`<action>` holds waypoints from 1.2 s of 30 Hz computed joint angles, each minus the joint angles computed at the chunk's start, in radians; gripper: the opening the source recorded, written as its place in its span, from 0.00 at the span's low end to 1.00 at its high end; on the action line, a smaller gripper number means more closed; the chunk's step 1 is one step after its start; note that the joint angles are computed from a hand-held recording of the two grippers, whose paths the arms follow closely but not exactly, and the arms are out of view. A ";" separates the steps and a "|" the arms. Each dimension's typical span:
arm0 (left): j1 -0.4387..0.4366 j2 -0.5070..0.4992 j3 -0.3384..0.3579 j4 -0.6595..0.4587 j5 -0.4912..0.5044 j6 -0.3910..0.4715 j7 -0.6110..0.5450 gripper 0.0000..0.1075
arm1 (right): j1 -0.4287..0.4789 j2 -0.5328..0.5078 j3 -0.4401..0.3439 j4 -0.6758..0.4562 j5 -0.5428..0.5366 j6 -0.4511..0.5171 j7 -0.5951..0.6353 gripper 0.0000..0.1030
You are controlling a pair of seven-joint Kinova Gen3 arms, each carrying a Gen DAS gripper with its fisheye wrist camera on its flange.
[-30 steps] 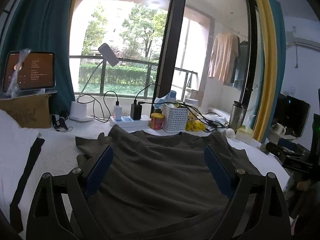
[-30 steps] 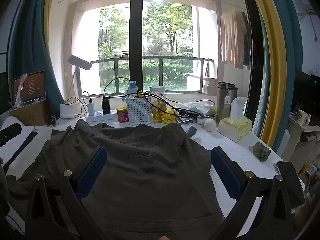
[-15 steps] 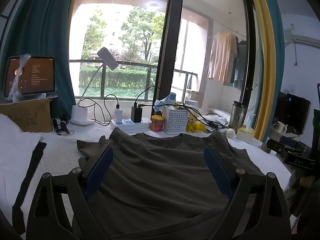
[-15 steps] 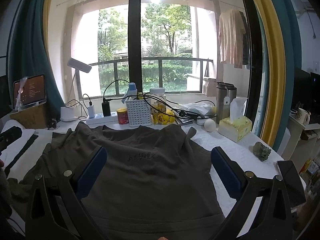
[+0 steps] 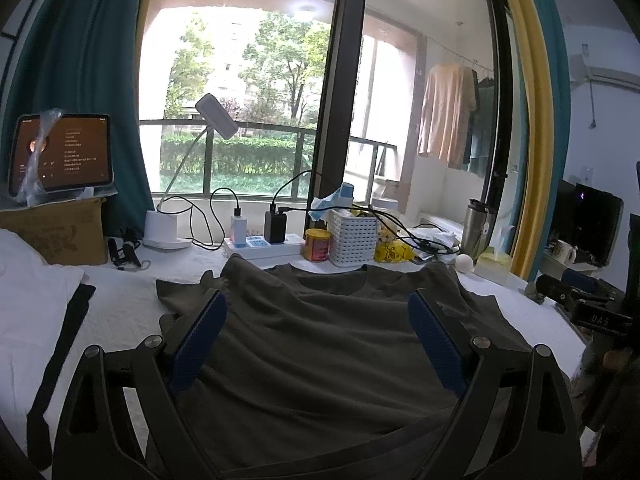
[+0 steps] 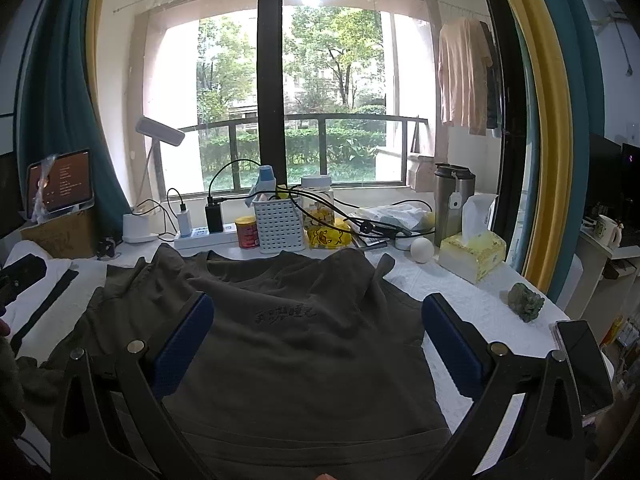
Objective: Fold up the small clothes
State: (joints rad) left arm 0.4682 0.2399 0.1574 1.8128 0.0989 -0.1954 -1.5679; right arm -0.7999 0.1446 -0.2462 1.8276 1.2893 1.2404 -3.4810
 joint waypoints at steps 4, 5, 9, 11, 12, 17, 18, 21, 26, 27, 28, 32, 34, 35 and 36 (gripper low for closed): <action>0.007 0.000 -0.006 0.000 0.005 -0.001 -0.004 0.87 | 0.001 -0.001 0.000 0.001 -0.001 -0.002 0.000 0.99; 0.009 0.000 -0.008 0.001 0.007 -0.003 -0.004 0.87 | 0.001 0.000 0.000 0.000 -0.001 -0.001 0.000 0.99; 0.011 0.000 -0.011 -0.001 0.011 0.001 -0.009 0.87 | 0.001 0.000 0.000 0.000 -0.002 -0.001 0.001 0.99; 0.017 -0.002 -0.016 -0.004 0.019 0.009 -0.013 0.87 | 0.001 0.000 0.000 -0.001 -0.003 -0.001 0.003 0.99; 0.004 -0.002 -0.002 -0.005 0.010 0.011 -0.004 0.87 | 0.002 0.001 0.001 -0.002 -0.003 -0.002 0.003 0.99; 0.016 0.000 -0.018 -0.019 0.020 0.025 -0.003 0.87 | 0.006 -0.001 0.003 0.002 -0.004 -0.009 0.001 0.99; 0.020 0.001 -0.023 -0.023 0.023 0.030 -0.006 0.87 | 0.007 -0.002 0.003 0.003 -0.004 -0.010 -0.001 0.99; 0.040 0.003 -0.043 -0.034 0.037 0.039 -0.019 0.87 | 0.012 -0.004 0.004 0.006 -0.006 -0.014 -0.005 0.99; 0.048 0.013 -0.050 -0.050 0.045 0.050 -0.024 0.87 | 0.030 -0.010 0.009 0.009 -0.012 -0.038 0.007 0.99; 0.052 0.016 -0.053 -0.057 0.047 0.057 -0.026 0.87 | 0.034 -0.010 0.010 0.009 -0.014 -0.045 0.010 0.99; 0.057 0.018 -0.058 -0.061 0.050 0.061 -0.027 0.87 | 0.040 -0.012 0.012 0.009 -0.016 -0.053 0.015 0.99; 0.079 0.032 -0.082 -0.103 0.056 0.104 -0.031 0.87 | 0.072 -0.025 0.021 0.014 -0.036 -0.101 0.040 0.99; 0.080 0.042 -0.084 -0.130 0.050 0.127 -0.024 0.87 | 0.089 -0.029 0.026 0.012 -0.050 -0.116 0.061 0.99; 0.078 0.048 -0.082 -0.145 0.045 0.137 -0.019 0.87 | 0.101 -0.034 0.031 0.015 -0.057 -0.136 0.072 0.99; 0.077 0.054 -0.081 -0.157 0.040 0.144 -0.013 0.87 | 0.113 -0.039 0.034 0.018 -0.063 -0.153 0.077 0.99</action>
